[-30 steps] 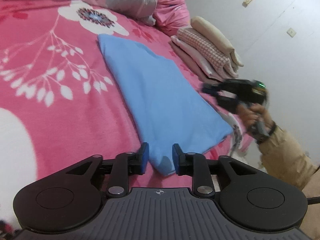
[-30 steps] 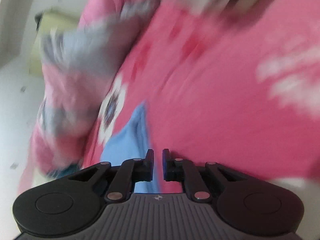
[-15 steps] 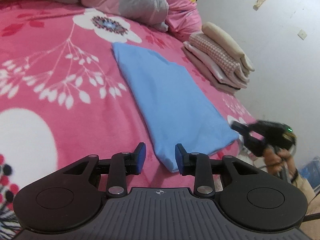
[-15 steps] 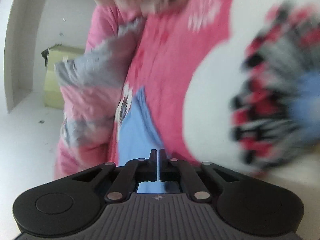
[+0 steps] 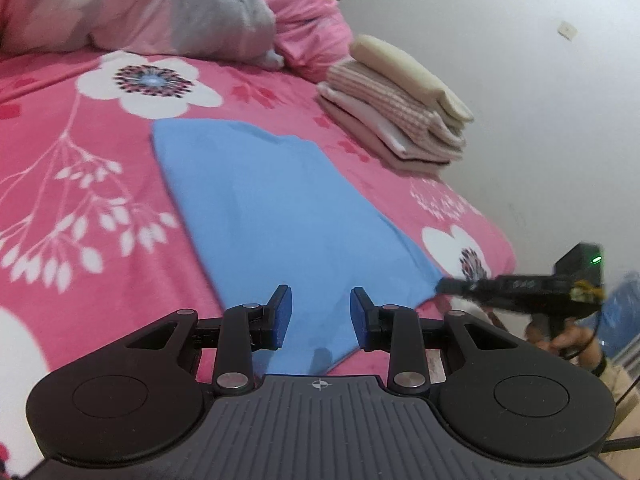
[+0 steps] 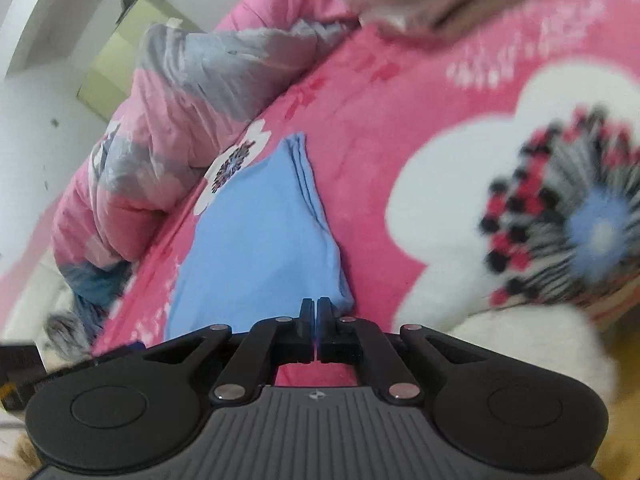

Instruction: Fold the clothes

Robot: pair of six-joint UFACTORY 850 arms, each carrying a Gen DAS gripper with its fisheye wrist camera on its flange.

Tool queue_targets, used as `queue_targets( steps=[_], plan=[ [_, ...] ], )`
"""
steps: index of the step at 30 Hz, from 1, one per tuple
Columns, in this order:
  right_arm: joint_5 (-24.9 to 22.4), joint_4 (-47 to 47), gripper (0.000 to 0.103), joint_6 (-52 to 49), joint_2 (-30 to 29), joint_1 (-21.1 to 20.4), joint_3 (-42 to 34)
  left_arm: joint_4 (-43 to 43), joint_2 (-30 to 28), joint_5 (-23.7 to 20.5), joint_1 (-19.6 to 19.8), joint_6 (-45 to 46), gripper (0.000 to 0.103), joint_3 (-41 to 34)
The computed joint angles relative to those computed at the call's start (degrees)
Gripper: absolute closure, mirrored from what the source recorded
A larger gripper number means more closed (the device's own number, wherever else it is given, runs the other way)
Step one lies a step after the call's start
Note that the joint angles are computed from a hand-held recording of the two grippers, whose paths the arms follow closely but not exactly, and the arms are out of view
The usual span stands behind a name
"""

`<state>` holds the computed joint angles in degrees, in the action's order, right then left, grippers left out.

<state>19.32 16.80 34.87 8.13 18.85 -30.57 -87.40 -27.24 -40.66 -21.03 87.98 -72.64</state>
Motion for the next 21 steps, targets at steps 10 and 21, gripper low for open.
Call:
queue_targets(
  steps=[10,21],
  plan=[
    [8.57,-29.11,0.102,21.73,-7.47,-2.98,-3.22,7.95,-1.09,0.86,-1.19,-8.59,0.072,0.4],
    [18.48,-52.74,0.101,36.64,-12.12,-6.59,-8.61,9.03,0.77,-2.25,0.79,-9.08,0.071,1.43]
  ],
)
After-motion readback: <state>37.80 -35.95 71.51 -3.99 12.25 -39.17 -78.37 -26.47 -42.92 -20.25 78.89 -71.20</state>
